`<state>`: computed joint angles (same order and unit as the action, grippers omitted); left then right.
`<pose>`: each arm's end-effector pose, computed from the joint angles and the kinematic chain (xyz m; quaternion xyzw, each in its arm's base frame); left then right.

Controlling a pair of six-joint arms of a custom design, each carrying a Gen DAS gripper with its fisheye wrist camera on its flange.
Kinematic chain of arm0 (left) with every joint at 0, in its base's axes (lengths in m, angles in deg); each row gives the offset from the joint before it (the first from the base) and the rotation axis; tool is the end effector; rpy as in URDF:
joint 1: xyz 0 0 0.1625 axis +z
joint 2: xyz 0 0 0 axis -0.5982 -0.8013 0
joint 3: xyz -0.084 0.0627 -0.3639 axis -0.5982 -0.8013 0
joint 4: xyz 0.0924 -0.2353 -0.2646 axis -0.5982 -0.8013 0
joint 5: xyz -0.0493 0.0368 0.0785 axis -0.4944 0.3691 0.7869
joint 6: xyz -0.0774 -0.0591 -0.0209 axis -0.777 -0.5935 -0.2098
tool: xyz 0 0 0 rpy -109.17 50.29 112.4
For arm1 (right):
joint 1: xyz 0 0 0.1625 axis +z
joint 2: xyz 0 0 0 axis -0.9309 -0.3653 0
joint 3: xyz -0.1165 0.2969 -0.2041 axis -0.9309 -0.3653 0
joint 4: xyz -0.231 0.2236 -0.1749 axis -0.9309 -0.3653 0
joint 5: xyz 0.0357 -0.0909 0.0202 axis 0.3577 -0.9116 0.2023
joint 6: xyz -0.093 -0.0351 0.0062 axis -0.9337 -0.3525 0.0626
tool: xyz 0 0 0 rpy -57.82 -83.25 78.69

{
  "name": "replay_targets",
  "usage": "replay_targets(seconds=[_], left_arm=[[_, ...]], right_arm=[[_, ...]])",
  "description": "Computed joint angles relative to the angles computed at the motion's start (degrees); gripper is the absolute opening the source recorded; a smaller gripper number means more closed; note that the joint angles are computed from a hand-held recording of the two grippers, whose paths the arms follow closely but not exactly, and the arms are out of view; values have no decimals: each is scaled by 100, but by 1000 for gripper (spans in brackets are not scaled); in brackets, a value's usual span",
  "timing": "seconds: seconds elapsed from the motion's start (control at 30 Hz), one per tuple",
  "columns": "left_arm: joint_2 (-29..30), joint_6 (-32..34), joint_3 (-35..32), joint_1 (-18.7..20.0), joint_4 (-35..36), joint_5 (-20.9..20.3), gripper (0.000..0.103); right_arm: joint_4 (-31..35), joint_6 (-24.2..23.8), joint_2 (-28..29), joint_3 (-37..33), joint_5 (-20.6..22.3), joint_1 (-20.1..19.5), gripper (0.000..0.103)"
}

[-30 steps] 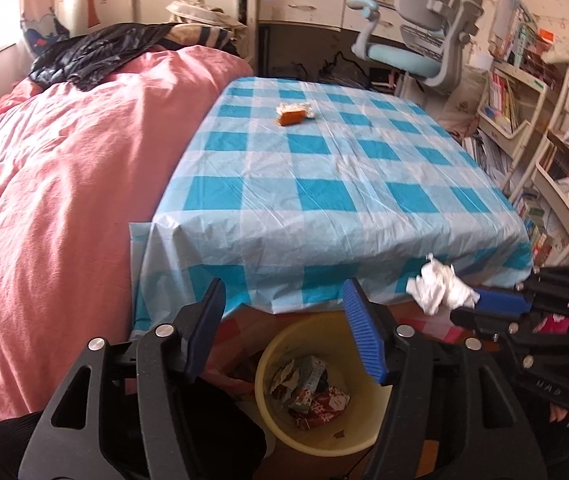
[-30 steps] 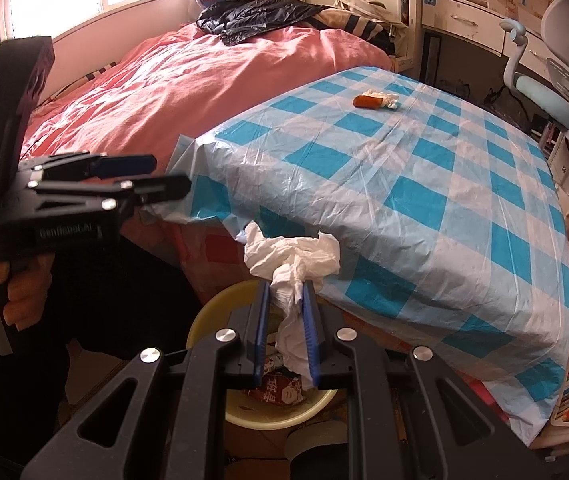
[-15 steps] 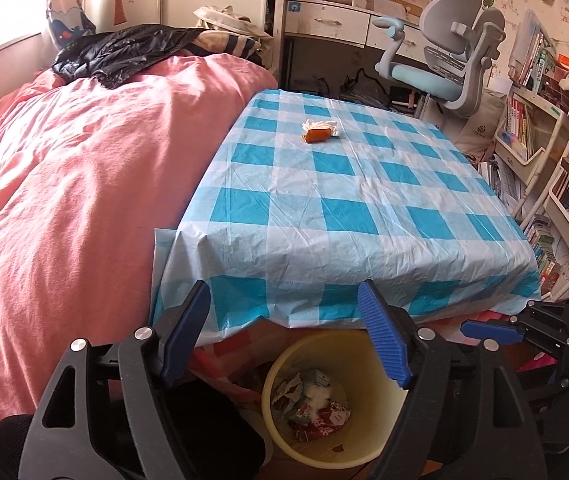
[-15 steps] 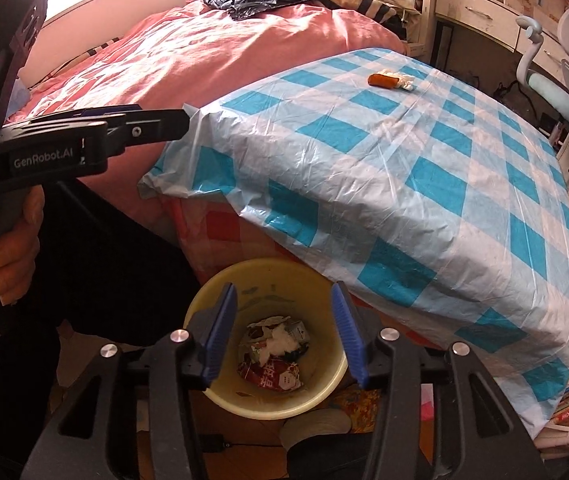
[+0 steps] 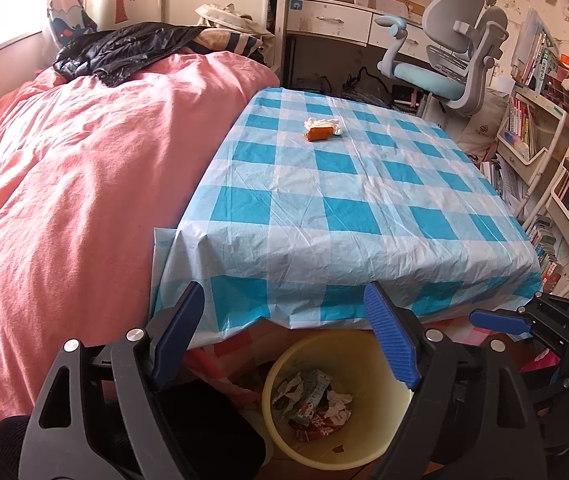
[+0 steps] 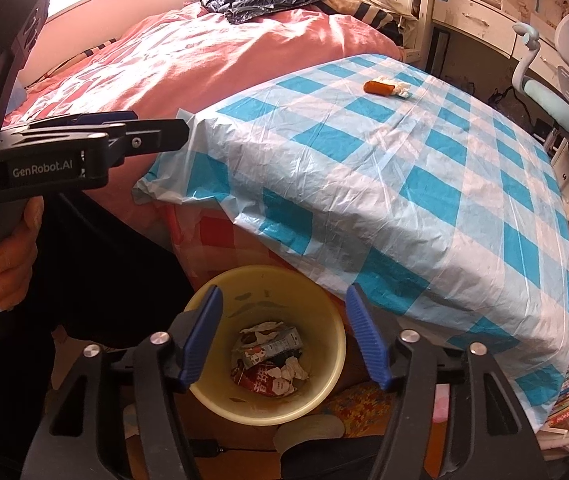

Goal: Collect trash
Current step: 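Reach the left tool to the orange bread stick while the right tool reaches the tissue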

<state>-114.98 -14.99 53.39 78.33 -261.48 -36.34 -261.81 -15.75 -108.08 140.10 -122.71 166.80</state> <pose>-0.2741 -0.4955 0.0422 0.3583 0.8793 -0.2309 0.2126 0.1276 -0.3638 0.2241 0.1336 -0.8938 0.2735 0.3294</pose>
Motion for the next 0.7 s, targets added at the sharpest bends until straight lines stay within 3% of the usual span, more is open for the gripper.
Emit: replay_targets(seconds=[0.17,0.3,0.6,0.7], left_arm=[[54,65,-249,14,68,-15,81],[293,139,-929,106,388,-10,83],[1581,75,-3541,446,1727,-119,83],[2204,353,-4601,491,2304,-126,83]], right_arm=[[-60,-61,8,-91,-29,82,65],[82,-83,-36,-299,13,69,65],[580,-602,164,-1405,175,-302,66],[715,-746,323,-1844,208,-503,66]])
